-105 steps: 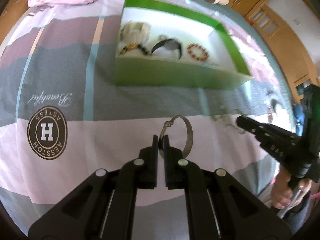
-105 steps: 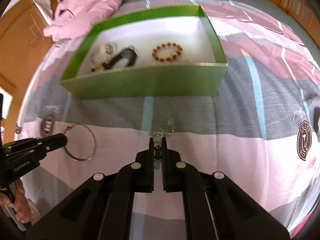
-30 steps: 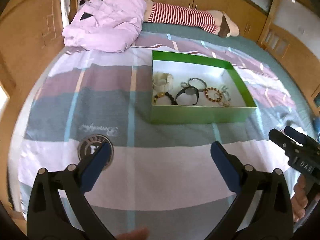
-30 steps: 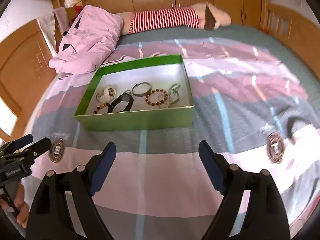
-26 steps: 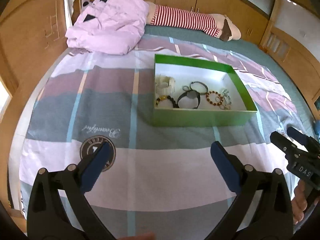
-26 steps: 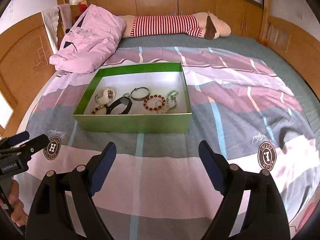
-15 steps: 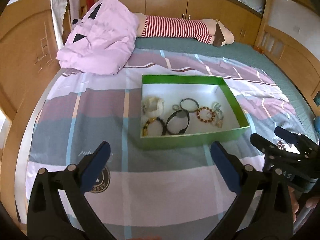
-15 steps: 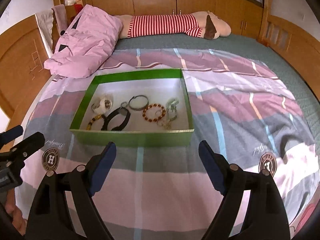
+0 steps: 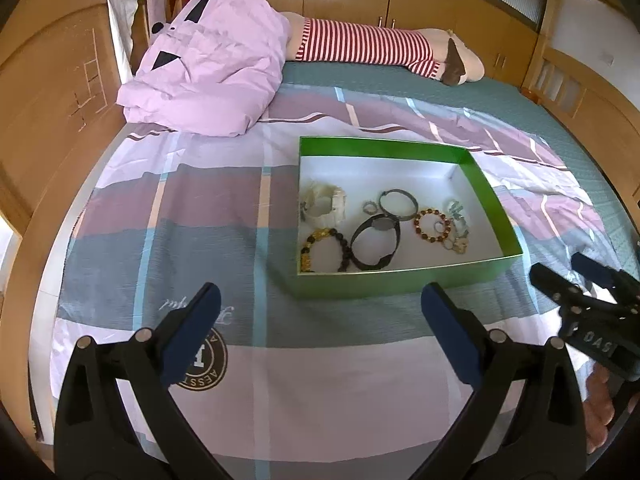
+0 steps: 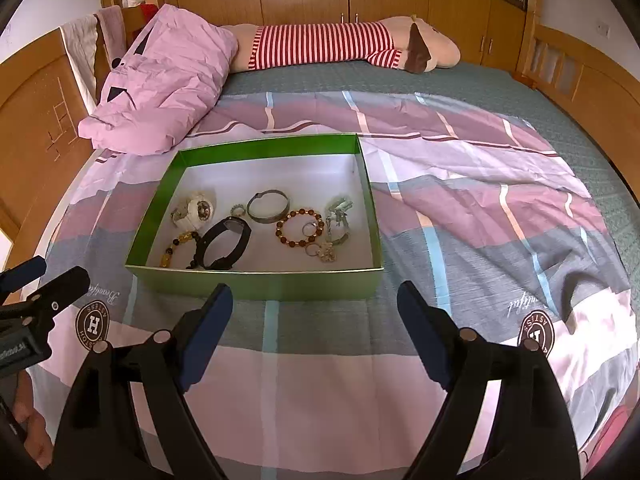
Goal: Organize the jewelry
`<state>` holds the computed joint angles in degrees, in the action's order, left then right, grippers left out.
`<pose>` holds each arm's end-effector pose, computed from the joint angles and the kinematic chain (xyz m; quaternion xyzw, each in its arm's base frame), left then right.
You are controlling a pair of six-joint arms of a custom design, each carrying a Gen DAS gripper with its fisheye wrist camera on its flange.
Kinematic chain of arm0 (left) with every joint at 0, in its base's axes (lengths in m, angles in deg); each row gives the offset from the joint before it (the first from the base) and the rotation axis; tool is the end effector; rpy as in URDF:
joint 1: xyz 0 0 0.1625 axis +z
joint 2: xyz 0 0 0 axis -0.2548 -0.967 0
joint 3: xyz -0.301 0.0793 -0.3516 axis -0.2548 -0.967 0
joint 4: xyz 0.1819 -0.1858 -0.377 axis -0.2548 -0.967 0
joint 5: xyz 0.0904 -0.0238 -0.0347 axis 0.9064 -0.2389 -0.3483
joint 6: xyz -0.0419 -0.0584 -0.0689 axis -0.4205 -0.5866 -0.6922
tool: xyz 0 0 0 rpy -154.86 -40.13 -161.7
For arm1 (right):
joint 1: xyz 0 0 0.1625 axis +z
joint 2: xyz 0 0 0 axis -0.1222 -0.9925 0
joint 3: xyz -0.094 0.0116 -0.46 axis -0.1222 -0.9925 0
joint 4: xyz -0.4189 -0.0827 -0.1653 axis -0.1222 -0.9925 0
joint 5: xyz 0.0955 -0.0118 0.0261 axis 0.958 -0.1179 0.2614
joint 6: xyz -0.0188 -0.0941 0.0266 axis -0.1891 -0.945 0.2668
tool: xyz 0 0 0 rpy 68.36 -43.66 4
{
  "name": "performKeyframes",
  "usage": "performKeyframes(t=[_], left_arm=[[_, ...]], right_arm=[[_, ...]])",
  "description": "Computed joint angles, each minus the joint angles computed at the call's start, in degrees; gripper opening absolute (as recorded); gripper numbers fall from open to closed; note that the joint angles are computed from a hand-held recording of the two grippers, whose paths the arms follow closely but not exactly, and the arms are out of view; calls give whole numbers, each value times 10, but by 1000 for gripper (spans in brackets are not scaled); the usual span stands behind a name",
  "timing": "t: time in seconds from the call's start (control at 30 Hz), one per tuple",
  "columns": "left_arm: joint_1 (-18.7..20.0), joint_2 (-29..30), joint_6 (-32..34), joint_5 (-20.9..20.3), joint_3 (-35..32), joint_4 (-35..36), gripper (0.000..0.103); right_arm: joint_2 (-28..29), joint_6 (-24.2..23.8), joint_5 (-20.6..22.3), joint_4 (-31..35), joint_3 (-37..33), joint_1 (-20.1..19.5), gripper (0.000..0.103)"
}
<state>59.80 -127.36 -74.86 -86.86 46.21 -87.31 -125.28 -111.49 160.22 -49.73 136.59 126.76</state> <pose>-0.2305 -0.5286 0.2977 0.1682 0.8857 -0.2861 0.3247 0.3520 -0.5101 0.1709 0.0703 -0.8740 0.3158 0.3625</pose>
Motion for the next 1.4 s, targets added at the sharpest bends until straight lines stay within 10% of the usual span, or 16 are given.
performKeyframes(t=[1.4], left_arm=[[14, 3, -15, -8, -1, 14, 101]], right_arm=[[-8, 36, -13, 16, 4, 2, 84]])
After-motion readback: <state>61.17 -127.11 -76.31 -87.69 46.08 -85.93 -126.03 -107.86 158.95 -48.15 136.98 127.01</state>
